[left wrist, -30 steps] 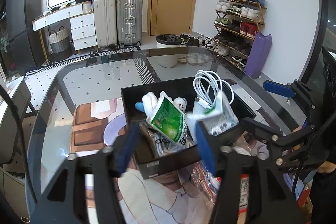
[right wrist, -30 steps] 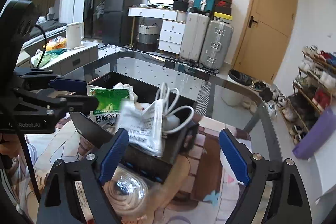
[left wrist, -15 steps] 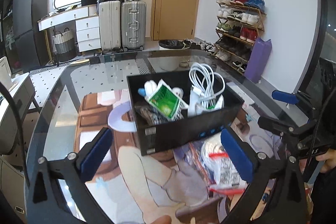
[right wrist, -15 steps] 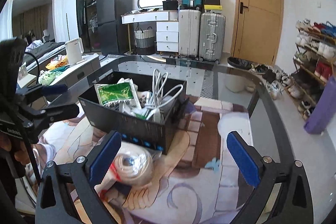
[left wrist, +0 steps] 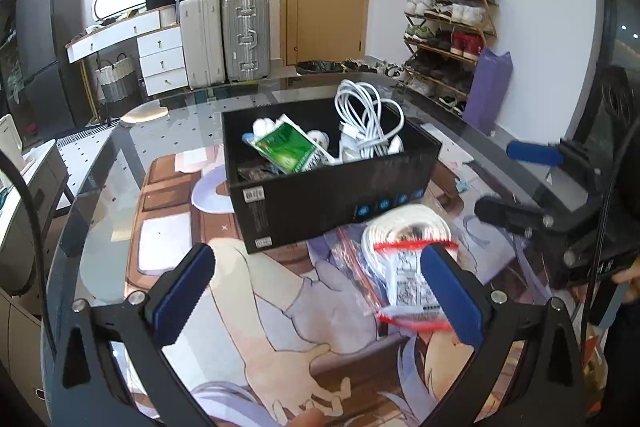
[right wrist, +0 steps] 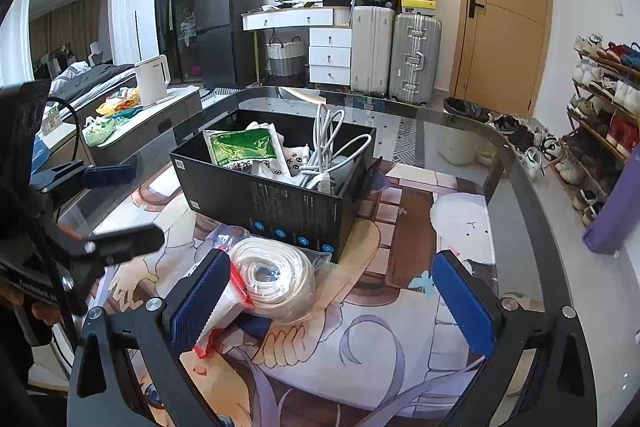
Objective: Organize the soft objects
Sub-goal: 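Move the left gripper to the red-sealed bag while the right gripper approaches the rope bag, then grasp the red-sealed bag with the left gripper while the right gripper grasps the clear rope bag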
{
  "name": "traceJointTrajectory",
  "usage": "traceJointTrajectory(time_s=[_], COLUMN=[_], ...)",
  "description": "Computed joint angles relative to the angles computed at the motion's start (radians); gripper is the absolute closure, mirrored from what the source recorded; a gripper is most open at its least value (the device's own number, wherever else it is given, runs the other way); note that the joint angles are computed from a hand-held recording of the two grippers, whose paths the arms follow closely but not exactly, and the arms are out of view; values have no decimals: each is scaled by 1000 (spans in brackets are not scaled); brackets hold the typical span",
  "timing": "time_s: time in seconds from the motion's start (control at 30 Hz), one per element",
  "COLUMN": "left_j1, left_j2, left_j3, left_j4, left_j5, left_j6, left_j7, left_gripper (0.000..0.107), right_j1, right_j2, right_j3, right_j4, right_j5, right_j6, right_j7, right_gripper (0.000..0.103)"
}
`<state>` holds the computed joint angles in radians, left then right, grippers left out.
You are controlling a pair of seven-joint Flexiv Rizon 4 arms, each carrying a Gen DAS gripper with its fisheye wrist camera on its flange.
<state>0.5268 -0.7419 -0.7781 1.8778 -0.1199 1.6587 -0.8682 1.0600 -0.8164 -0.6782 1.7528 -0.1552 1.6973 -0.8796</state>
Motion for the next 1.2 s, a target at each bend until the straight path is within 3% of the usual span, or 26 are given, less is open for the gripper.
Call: traceJointTrajectory(time_s=[0.2,0.37,0.57,0.73,0.83,1.03,1.2], left_j1=[-2,-12,-34,-63,-111,-100,-127], left_j2=[8,10,16,22,34,26,34], left_j3=[16,26,33,44,94,73,97], left_j4=[18,14,28,37,33,30,22], left_j5=[13,3,-8,-43,-57,-88,-100], left_j6=[8,-12,-37,-66,-50,-61,-84], left_j7=[-4,-3,29,51,46,32,58], left_gripper=[4,4,4,4,4,4,4], right_j1=[-38,-107,-133,-137,-136,-143,-143], right_j2=[21,41,45,50,55,58,64], right_j3=[45,130,158,157,153,155,152], right_j4=[2,-7,-9,1,11,15,24], right_j5=[-17,-69,-124,-149,-154,-160,-164], right_j6=[-15,-41,-61,-59,-55,-58,-61], right_j7=[-14,-28,-14,-4,1,6,11], right_gripper=[1,1,1,1,1,1,1])
